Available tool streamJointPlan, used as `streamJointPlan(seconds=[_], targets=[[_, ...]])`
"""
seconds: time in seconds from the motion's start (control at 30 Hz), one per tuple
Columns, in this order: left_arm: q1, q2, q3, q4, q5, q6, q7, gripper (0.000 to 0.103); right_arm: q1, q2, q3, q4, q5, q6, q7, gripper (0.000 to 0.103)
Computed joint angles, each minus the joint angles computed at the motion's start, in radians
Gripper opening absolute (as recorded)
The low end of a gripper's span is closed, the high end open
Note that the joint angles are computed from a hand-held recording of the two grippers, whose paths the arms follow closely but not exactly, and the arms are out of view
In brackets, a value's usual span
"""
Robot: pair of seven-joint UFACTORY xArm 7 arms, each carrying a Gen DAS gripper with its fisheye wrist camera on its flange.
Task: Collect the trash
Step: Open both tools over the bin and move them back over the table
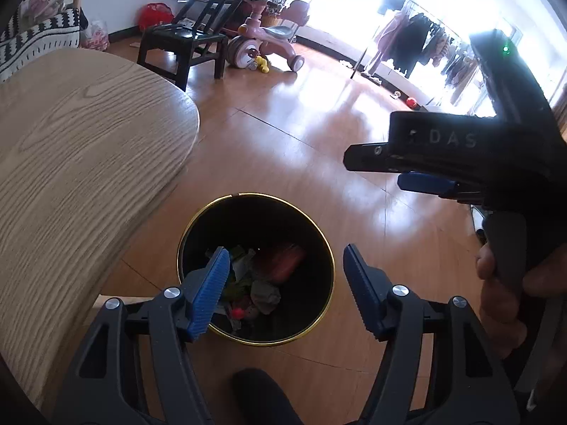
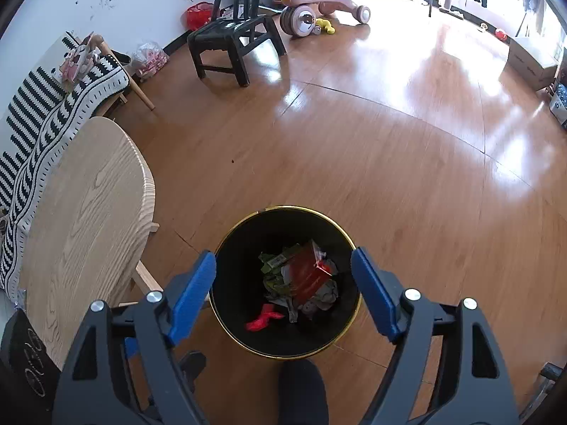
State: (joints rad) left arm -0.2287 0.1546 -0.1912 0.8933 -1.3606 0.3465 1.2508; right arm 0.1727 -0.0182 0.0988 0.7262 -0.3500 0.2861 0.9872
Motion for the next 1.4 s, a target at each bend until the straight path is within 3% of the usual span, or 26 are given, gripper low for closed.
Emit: streamJointPlan(seconds=[0.1, 0.2, 0.37, 0.63, 0.73, 0.87, 1.07, 1.23, 1.4], targets=[[0.001, -0.026, 0.001, -0.017, -0.018, -0.007, 0.013, 0.081, 0.002, 0.002, 0.002, 0.008, -0.021, -0.003, 0.016, 0.080], [0.000, -0.086, 0.018, -0.060, 0.000, -0.020, 0.011, 0.088, 0.014, 0.007, 0.014, 0.035, -0.067, -0.007, 0.062, 0.083], [0.027, -0.210, 0.088, -0.142, 0.063, -0.025, -0.025, 0.092, 0.073, 0.036, 0.043, 0.132, -0.184, 0.004, 0.117, 0.086], [0.166, -0.362, 0.260, -0.258, 0.358, -0.059, -0.240, 0.093, 0.260, 0.186, 0.058, 0.387, -0.290, 0.035, 0.150, 0.090], [0.234, -0.413, 0.338, -0.297, 0.476, -0.078, -0.290, 0.093, 0.341, 0.278, 0.060, 0.520, -0.277, 0.062, 0.117, 0.091], [0.305, -0.459, 0.462, -0.314, 0.565, -0.078, -0.276, 0.093, 0.453, 0.420, 0.069, 0.727, -0.239, 0.123, 0.045, 0.091], [0.407, -0.465, 0.606, -0.286, 0.632, -0.040, -0.247, 0.094, 0.615, 0.655, 0.071, 1.082, -0.166, 0.256, -0.101, 0.091], [0.489, -0.467, 0.639, -0.275, 0.645, -0.007, -0.226, 0.094, 0.723, 0.819, 0.045, 1.330, -0.100, 0.343, -0.200, 0.091], [0.521, -0.445, 0.653, -0.254, 0.622, -0.010, -0.202, 0.094, 0.804, 0.975, 0.014, 1.582, -0.026, 0.446, -0.290, 0.091]])
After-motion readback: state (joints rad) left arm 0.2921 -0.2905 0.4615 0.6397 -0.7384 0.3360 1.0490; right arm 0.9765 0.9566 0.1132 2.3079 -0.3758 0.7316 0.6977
